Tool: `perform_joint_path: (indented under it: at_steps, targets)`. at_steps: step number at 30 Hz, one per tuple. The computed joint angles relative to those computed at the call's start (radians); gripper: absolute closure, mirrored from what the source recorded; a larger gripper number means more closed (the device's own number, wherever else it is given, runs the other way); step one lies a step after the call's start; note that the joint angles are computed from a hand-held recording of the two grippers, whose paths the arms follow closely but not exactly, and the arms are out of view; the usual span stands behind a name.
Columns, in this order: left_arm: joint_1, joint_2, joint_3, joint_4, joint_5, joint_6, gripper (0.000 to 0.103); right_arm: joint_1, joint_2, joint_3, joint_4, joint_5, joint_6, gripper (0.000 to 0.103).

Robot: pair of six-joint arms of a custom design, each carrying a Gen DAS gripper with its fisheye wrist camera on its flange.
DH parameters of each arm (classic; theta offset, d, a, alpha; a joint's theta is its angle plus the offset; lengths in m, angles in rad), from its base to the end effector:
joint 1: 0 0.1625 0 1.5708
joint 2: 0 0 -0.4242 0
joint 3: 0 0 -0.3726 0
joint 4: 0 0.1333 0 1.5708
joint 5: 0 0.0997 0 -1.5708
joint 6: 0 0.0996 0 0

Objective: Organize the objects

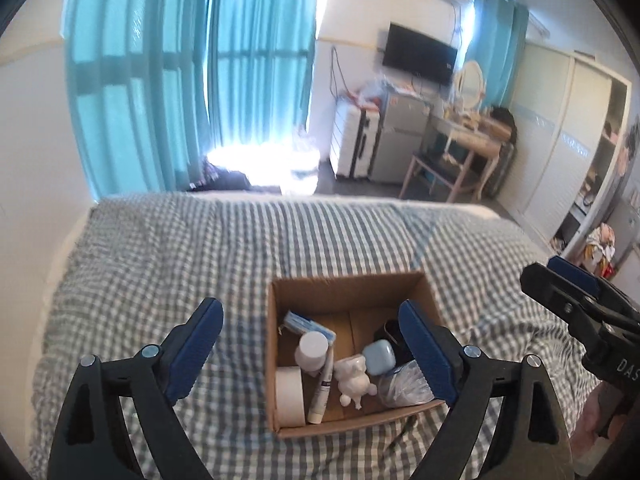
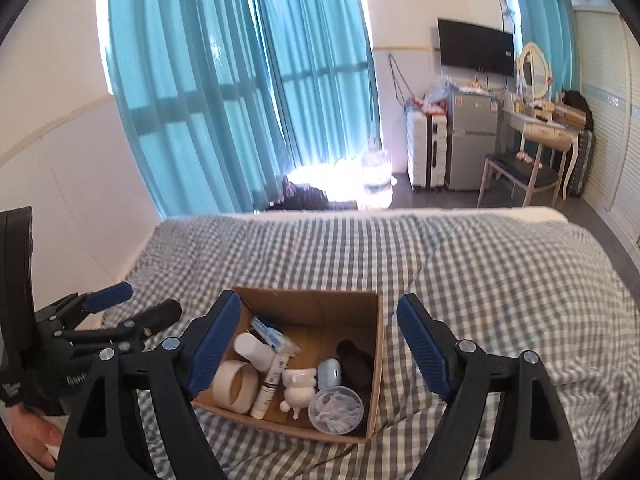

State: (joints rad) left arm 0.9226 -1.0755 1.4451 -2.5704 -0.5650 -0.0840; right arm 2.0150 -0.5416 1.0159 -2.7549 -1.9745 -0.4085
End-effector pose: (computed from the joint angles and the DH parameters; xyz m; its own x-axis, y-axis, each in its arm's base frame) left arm -0.2258 -0.6582 0.4168 -0.7656 -0.1272 -0.6306 0.4251 0.6357 -0.6443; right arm 0.4418 -0.7092 0.2065 -0.7335 -0.4226 0.5323 -0.6727 0.5634 -0.4797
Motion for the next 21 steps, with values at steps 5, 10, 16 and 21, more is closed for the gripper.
perform_joint_path:
  at_steps: [5,10,16,21]
  targets:
    - [-0.066,-0.036,0.038,-0.086,0.078,0.067,0.005,0.030,-0.062,0.072,-0.061,0.002,-0.018,0.017]
    - [-0.123,-0.067,0.089,-0.175,0.143,0.125,0.002,0.045,-0.128,0.151,-0.115,0.023,-0.018,0.014]
    - [-0.172,-0.066,0.149,-0.373,0.209,0.282,0.001,0.049,-0.192,0.261,-0.219,0.037,-0.046,0.008]
    - [-0.195,-0.039,0.208,-0.652,0.234,0.465,0.000,0.033,-0.236,0.355,-0.314,0.061,-0.043,0.004]
